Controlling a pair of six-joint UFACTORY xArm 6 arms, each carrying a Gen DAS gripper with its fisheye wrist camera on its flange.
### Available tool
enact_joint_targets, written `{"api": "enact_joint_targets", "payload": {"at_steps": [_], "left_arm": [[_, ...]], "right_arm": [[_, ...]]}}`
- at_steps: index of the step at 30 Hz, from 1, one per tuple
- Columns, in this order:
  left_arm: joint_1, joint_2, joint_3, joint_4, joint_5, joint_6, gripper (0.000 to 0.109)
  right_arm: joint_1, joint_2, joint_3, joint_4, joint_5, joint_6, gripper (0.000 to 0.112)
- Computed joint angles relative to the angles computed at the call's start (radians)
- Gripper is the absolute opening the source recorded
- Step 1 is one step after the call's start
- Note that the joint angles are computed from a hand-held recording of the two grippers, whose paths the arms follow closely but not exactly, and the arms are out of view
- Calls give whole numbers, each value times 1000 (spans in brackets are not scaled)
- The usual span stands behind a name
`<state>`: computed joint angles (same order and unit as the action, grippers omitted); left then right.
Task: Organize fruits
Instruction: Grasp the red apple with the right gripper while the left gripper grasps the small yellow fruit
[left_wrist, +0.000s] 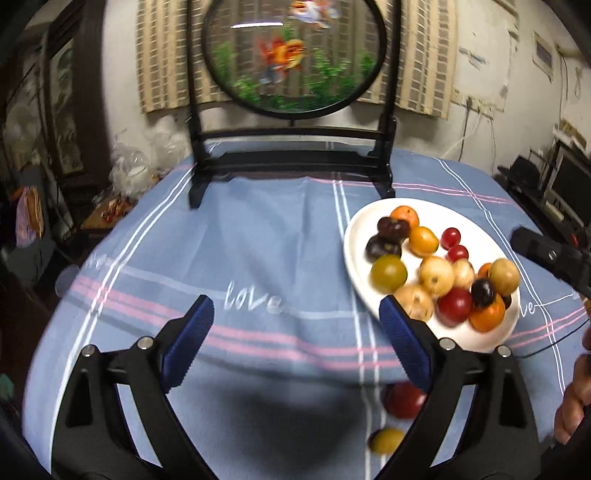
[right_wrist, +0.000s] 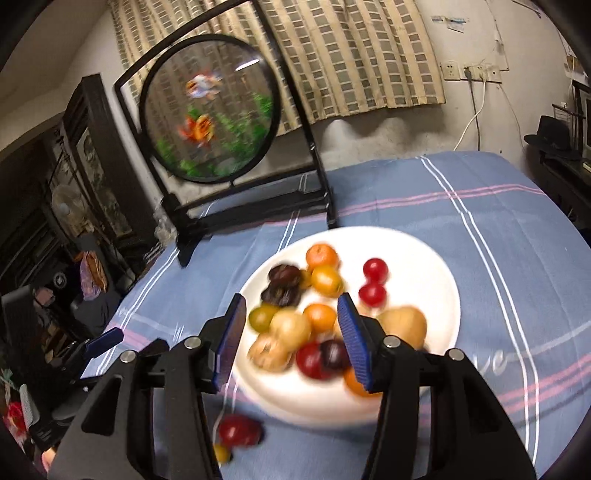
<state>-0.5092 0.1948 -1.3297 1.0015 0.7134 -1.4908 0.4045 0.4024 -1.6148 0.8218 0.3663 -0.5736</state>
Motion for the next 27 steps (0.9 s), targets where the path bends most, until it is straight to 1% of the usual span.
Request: {"api": "enact_joint_targets", "payload": {"at_steps": [1, 3, 5, 6, 8, 10, 12, 14, 16, 20, 22, 27], "left_arm": [[0, -24, 44, 28, -12, -53, 93], [1, -45, 83, 32, -8, -79, 93], [-6, -58, 97, 28, 58, -105, 92], [-13, -69, 109, 50, 101, -150, 92], [-15, -80, 118, 57, 150, -182, 92], [3, -94, 132, 37, 126, -181, 92], [14, -103, 142, 24, 109, -188, 92], [15, -104, 143, 14, 110, -179, 92], [18, -98, 132, -1, 116, -163, 92], [22, -107, 142, -6, 91, -172, 92], [20, -114, 146, 3, 92, -181, 92], [25, -122, 155, -9, 74, -180, 93]], "right_arm": [[8, -20, 33, 2, -12, -7, 53], [31, -76, 121, 37, -25, -59, 53], [50, -106, 177, 36, -36, -67, 53], [61, -120, 210, 33, -31, -66, 53], [73, -130, 240, 17, 3, -57, 53], [92, -127, 258, -30, 17, -42, 53], [117, -107, 259, -120, -15, 1, 53], [129, -78, 250, -227, -46, 80, 53], [128, -58, 235, -252, -39, 110, 53], [123, -30, 213, -302, -43, 159, 53], [124, -21, 202, -277, -35, 142, 53], [125, -6, 186, -277, -25, 132, 53]]}}
